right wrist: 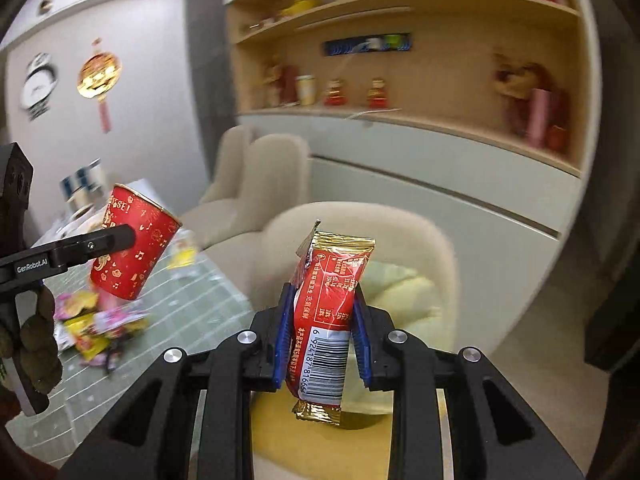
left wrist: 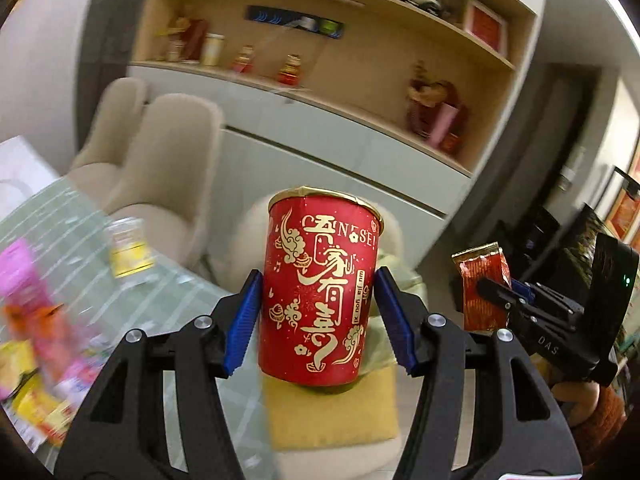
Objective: Collect trash
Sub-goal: 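Carry the red cup and red wrapper to the trash bin and release both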
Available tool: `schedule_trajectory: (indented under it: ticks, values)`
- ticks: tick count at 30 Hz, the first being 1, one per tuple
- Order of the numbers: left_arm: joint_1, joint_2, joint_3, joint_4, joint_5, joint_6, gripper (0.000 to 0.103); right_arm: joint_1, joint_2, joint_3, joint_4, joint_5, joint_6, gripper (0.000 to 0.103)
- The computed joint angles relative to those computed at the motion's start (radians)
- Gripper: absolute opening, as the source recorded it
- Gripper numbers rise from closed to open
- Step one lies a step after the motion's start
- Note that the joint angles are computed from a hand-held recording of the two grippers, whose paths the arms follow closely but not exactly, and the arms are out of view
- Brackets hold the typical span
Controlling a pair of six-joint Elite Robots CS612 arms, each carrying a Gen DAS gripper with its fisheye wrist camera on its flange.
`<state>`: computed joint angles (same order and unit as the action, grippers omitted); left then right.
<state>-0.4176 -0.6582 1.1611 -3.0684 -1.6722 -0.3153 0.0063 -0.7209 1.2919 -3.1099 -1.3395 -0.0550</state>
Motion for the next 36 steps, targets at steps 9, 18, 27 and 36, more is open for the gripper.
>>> schedule_trajectory:
  ticks: [9, 18, 27, 36]
  values:
    - [-0.044, 0.243, -0.429, 0.236, -0.093, 0.011, 0.054, -0.074, 0.029, -0.029, -0.013, -0.036, 0.053, 0.027]
    - [-0.054, 0.392, -0.668, 0.427, -0.089, -0.068, 0.067, -0.106, 0.095, -0.131, 0.084, 0.037, 0.005, 0.027]
    - [-0.057, 0.235, -0.365, 0.306, 0.054, -0.128, 0.071, -0.085, 0.195, -0.295, 0.219, 0.190, -0.033, 0.027]
    - [-0.060, 0.120, -0.153, 0.240, 0.160, -0.196, 0.071, -0.050, 0.276, -0.426, 0.334, 0.235, -0.062, 0.035]
